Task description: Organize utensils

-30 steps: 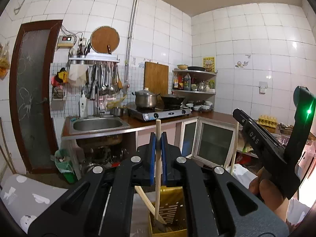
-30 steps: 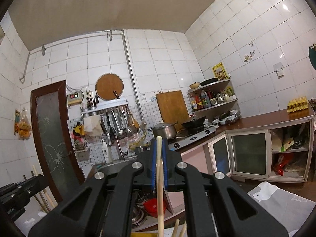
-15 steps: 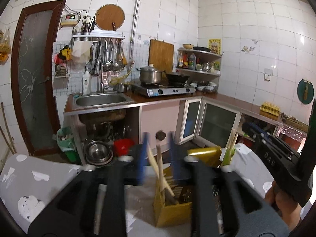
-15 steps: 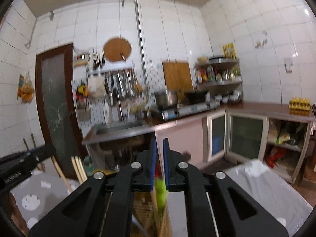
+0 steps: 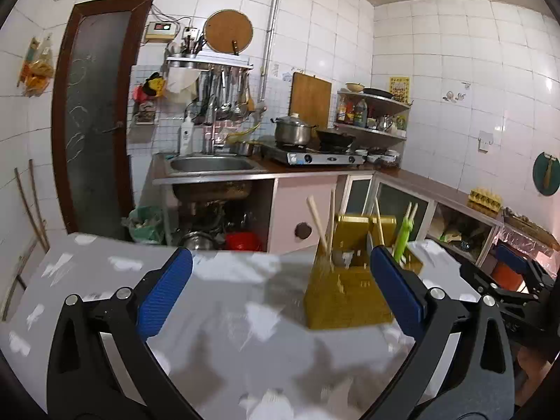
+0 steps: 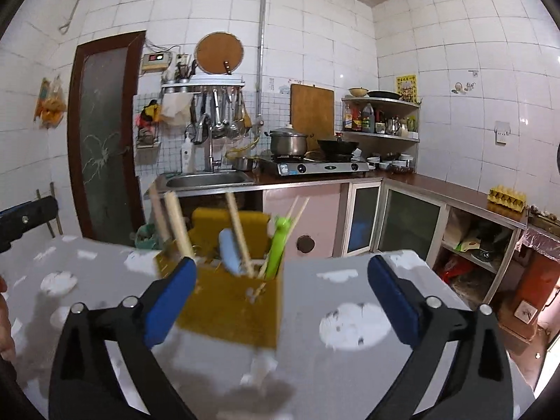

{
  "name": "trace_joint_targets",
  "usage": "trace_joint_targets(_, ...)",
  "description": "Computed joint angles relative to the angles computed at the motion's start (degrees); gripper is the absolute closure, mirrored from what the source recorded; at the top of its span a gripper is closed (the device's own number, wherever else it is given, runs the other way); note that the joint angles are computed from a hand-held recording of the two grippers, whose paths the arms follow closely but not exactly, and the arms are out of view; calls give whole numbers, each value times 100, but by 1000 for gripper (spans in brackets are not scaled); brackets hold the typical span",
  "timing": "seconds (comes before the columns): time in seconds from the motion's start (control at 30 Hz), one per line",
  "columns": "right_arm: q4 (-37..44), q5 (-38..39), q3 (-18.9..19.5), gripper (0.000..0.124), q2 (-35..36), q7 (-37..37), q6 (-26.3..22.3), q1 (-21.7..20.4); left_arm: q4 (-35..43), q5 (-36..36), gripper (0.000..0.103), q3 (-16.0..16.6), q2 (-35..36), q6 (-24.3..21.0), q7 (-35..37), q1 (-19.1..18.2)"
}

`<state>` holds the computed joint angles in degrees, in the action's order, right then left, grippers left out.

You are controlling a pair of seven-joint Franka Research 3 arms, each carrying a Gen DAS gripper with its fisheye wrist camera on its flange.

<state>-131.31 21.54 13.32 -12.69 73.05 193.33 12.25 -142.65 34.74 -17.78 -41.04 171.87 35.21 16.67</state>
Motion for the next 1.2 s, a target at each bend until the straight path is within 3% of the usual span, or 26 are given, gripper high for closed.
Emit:
trace_joint_targets(0.07,-429,10,-247,25,-359,128,71,345,-290,-18,5,-83,-391,-170,-128,-39)
trace_joint_targets(0.23,-1416,109,-184,25,-1254,384,132,519,-969,-163,5,-26,-1129,-499,-154,-591)
trace_joint_targets(0.37,-2067,118,-78,25,-1801,601,165,576,-1483,-149,5,-338,-1777,-684,-452,-697)
trace_joint_targets(0.5,-2518,48,-73,25,-2161,800,39,646,-1911,77,5,-765,-2357,-658,-818,-625)
trace_joint_targets(0.6,-2775,-29,-65,25,-2247,927,232,655,-2108,264,5,-940,-2632,-563,-943,-663)
trace_joint_targets(0.83,-3217,-55,86,25,-2250,1012,1138,620,-2339,514,5,-1233,-2855,-395,-1103,-664)
trace_joint_targets(1.2,-3313,154,143,25,-2289,961,1433,644,-2458,418,5,-1017,-2818,-291,-1162,-718)
